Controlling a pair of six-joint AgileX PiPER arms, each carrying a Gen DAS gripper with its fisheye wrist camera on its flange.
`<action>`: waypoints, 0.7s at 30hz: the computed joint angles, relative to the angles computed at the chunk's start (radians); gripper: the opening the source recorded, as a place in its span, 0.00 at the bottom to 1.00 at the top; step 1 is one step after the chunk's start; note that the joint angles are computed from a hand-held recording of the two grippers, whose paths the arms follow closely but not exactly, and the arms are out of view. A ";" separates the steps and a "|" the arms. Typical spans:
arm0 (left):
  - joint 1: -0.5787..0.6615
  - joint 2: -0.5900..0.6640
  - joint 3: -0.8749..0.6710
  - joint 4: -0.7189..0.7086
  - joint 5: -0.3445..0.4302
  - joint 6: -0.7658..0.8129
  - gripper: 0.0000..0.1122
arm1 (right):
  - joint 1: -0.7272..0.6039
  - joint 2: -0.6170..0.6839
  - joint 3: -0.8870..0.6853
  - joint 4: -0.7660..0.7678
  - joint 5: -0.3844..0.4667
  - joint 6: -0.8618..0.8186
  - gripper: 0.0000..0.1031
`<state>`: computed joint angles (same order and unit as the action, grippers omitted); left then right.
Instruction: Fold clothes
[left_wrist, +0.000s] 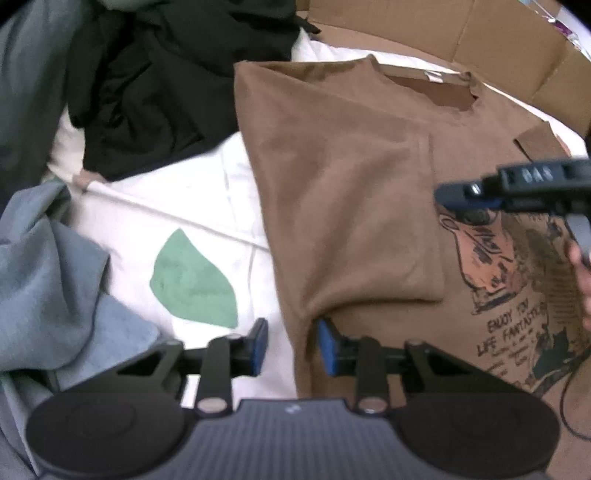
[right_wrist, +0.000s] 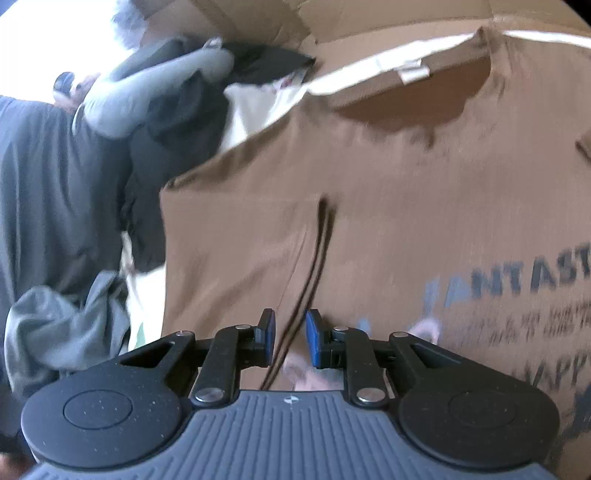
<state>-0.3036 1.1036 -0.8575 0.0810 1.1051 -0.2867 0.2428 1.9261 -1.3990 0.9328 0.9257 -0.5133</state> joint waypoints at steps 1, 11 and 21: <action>0.011 -0.009 0.009 -0.006 -0.004 0.006 0.09 | 0.002 -0.010 0.015 0.001 0.005 -0.007 0.18; 0.217 -0.088 0.102 -0.121 -0.036 0.081 0.05 | 0.028 -0.057 0.083 0.009 0.005 -0.053 0.18; 0.164 -0.114 0.019 -0.079 0.058 -0.005 0.05 | 0.059 -0.108 0.121 0.087 -0.018 -0.244 0.18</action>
